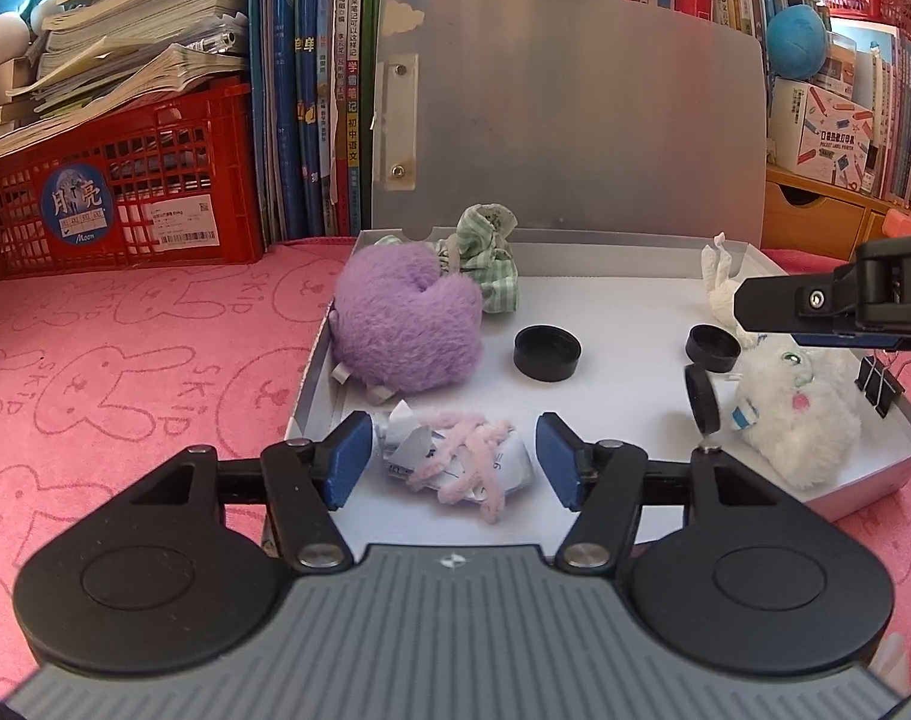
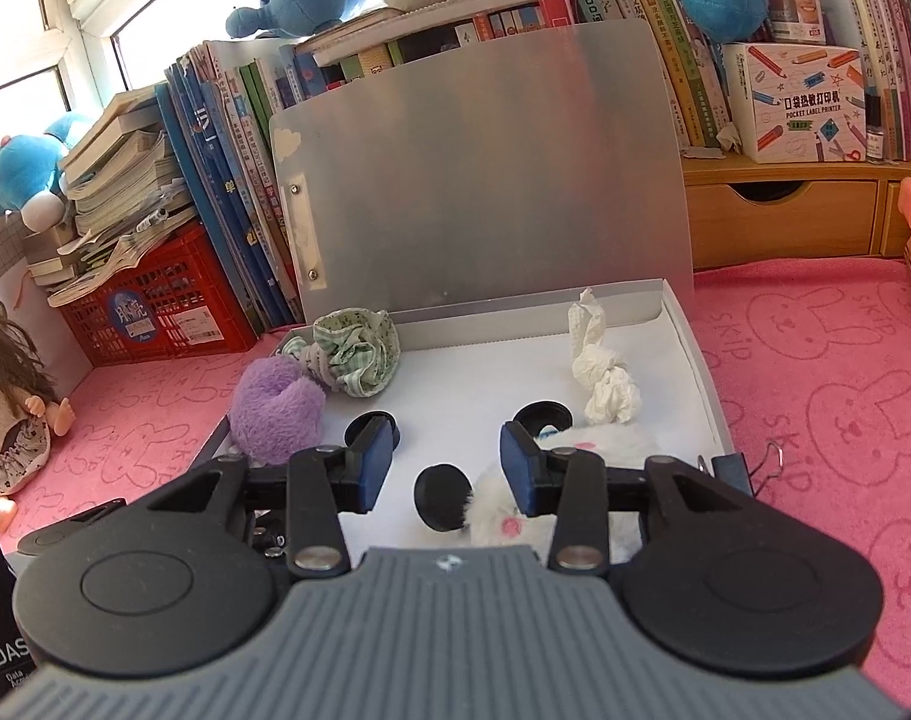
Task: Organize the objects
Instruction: 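Lower the paper bundle into the box and open the left tool while the right tool releases its lid, then move the left tool to the blue floral pouch while the right tool approaches the red crocheted item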
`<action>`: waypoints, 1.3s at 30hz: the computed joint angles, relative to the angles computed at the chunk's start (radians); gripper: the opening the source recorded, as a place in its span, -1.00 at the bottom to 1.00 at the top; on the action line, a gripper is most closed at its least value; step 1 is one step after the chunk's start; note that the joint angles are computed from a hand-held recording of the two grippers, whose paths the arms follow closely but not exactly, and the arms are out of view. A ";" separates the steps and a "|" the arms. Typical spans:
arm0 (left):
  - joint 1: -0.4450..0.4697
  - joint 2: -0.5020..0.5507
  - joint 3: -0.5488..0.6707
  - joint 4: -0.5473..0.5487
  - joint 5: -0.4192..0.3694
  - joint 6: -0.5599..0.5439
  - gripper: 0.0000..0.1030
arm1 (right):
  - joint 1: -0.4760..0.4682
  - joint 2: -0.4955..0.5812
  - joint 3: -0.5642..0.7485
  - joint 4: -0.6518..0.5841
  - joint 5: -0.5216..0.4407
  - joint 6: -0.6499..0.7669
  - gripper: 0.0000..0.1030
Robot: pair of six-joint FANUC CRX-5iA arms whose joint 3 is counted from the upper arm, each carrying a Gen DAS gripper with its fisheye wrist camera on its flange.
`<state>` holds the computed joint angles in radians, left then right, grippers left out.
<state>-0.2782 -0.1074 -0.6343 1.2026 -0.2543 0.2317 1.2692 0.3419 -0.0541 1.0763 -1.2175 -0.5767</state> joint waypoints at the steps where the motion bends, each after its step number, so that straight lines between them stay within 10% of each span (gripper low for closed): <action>1: 0.003 -0.006 -0.005 0.006 -0.012 -0.003 0.44 | 0.004 0.000 0.002 -0.001 -0.009 0.002 0.13; 18: 0.097 -0.203 -0.085 -0.067 -0.181 0.023 0.74 | 0.140 0.012 0.038 -0.003 -0.180 0.093 0.33; 39: 0.442 -0.596 -0.276 -0.173 -0.640 0.014 0.77 | 0.325 0.061 0.087 -0.074 -0.355 0.120 0.49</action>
<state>0.1636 -0.7032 -0.9100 1.0295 -0.8942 0.2454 1.5941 0.4027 0.0326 1.0026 -1.5725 -0.4565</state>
